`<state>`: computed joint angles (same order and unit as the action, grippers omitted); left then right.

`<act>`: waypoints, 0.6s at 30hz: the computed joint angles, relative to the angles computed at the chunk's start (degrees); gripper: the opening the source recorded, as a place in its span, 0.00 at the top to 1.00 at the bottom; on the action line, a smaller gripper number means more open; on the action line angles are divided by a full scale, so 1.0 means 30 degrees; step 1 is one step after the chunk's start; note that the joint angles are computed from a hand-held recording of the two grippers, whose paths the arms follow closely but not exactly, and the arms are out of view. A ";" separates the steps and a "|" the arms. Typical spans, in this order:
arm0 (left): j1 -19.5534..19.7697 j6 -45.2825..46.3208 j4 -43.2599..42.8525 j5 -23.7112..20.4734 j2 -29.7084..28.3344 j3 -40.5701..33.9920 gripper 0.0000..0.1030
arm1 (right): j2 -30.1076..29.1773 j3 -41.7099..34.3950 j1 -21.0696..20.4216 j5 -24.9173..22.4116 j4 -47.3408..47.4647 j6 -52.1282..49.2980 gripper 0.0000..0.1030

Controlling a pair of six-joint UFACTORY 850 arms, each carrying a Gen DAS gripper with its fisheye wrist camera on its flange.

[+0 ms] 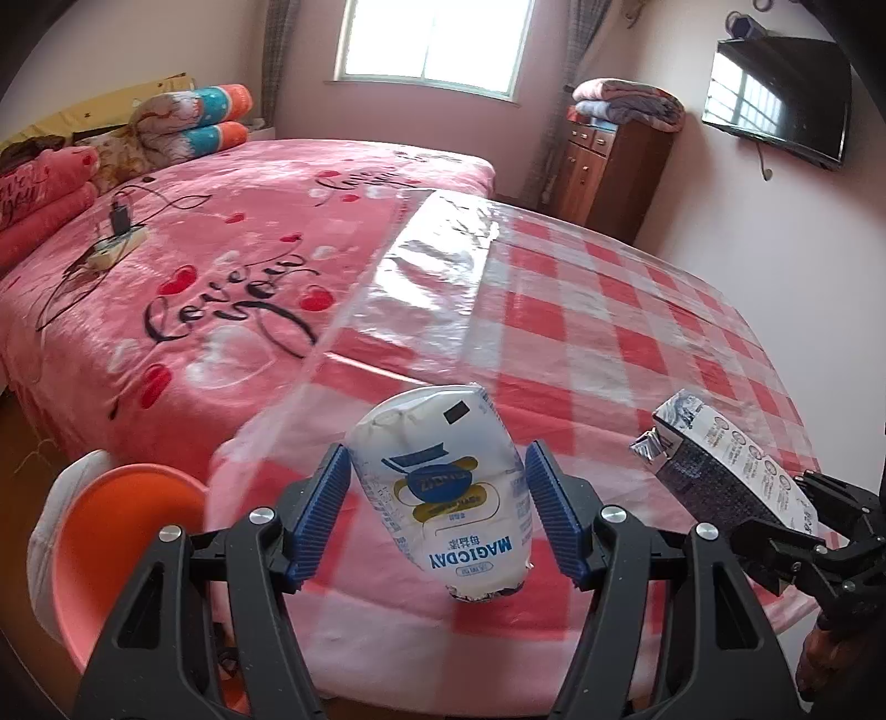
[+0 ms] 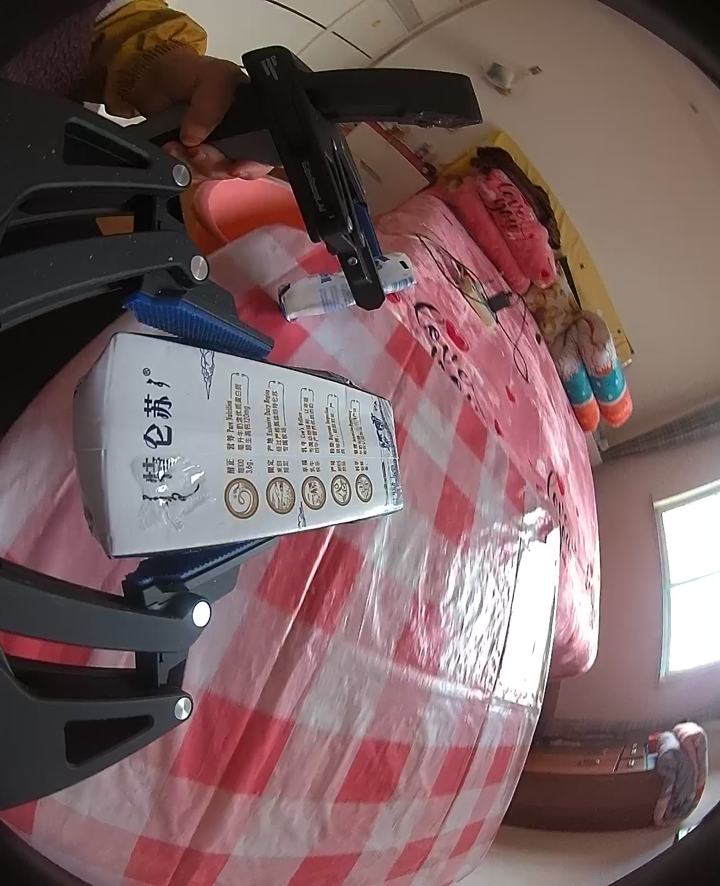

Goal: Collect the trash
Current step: 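Carry the yogurt bottle and snack bag with both tools over the orange bucket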

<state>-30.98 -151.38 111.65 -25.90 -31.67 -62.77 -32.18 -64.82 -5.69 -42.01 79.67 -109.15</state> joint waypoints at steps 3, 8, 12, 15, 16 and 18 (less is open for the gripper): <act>0.0137 -0.0305 -0.0023 -0.0301 0.0487 0.0736 0.36 | 0.0164 0.0101 0.0362 -0.0022 -0.0264 0.0080 0.38; 0.0456 -0.1363 0.0438 -0.0617 0.1174 0.1951 0.36 | 0.0381 0.0200 0.1021 -0.0130 -0.0716 0.0155 0.38; 0.0722 -0.2233 0.0786 -0.0841 0.1685 0.2866 0.36 | 0.0401 0.0164 0.1661 -0.0085 -0.1182 0.0377 0.38; 0.0937 -0.2789 0.0993 -0.0957 0.1944 0.3423 0.36 | 0.0400 0.0141 0.2147 -0.0031 -0.1583 0.0580 0.38; 0.0961 -0.2919 0.1008 -0.0998 0.2002 0.3557 0.36 | 0.0335 0.0052 0.2268 -0.0059 -0.1752 0.0675 0.38; 0.1121 -0.3288 0.1104 -0.1049 0.2180 0.3942 0.36 | 0.0292 0.0007 0.2615 0.0008 -0.1949 0.0739 0.38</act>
<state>-27.61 -161.25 114.97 -29.05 -25.14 -50.95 -31.30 -64.80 2.15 -41.98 73.82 -106.93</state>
